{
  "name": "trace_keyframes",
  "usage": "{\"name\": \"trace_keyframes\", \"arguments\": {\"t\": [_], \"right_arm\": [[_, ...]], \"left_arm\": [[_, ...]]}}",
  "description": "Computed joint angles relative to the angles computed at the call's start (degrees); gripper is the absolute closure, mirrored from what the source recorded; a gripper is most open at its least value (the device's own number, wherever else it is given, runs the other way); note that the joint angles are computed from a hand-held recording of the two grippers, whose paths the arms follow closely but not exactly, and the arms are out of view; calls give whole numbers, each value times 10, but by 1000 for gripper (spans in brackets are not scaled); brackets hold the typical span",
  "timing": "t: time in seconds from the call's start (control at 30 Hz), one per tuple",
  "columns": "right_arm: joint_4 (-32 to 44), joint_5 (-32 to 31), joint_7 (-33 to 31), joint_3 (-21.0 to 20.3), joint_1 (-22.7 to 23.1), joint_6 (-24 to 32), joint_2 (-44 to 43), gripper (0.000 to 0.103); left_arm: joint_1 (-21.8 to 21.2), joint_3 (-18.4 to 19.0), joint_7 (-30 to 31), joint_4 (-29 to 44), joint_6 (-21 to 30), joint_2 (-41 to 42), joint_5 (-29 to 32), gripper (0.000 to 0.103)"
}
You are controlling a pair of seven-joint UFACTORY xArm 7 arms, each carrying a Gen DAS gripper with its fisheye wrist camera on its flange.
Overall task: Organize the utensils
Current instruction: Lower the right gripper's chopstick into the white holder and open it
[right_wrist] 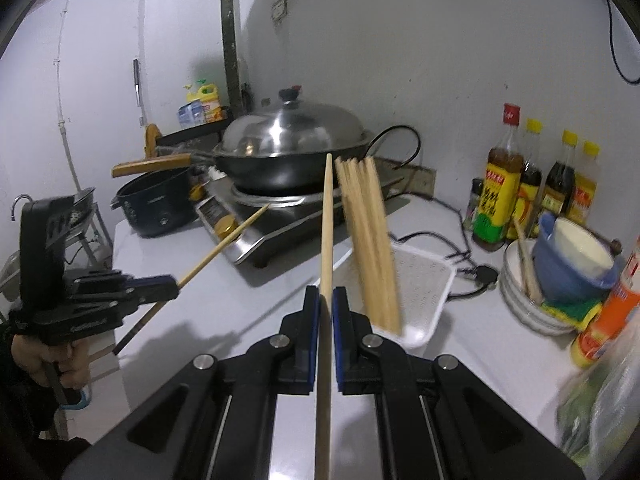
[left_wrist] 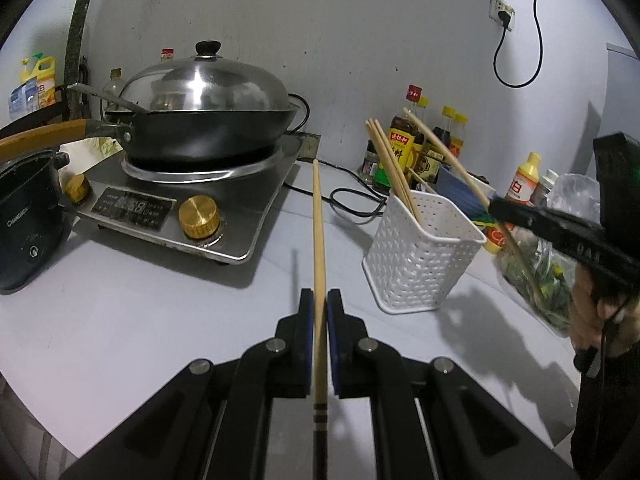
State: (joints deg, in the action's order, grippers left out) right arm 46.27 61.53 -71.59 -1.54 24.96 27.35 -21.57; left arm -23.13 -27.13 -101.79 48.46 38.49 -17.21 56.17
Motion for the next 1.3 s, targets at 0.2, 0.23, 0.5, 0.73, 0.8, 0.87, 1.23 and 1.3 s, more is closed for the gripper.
{"name": "trace_keyframes", "arguments": {"t": [0.2, 0.23, 0.5, 0.73, 0.8, 0.87, 1.23, 1.3], "right_arm": [[54, 21, -6, -1, -6, -6, 41, 97], [61, 20, -2, 3, -10, -7, 48, 97], [117, 14, 9, 34, -30, -18, 102, 97], [165, -4, 23, 59, -37, -44, 143, 97], [182, -22, 37, 69, -39, -61, 165, 97], [198, -44, 59, 79, -42, -75, 187, 97], [211, -159, 162, 127, -60, -133, 252, 97], [202, -174, 178, 130, -62, -139, 251, 97]], "left_arm": [[10, 12, 20, 0, -23, -3, 5, 97], [12, 11, 20, 0, -25, -4, 8, 97], [34, 15, 16, -7, -49, -14, 20, 97], [56, 18, 16, -19, -76, -13, 37, 97], [60, 21, 14, -23, -87, -13, 42, 97], [63, 21, 15, -27, -95, -16, 46, 97], [91, 13, 3, -68, -124, -50, 41, 97], [96, 8, -1, -73, -127, -54, 38, 97]]}}
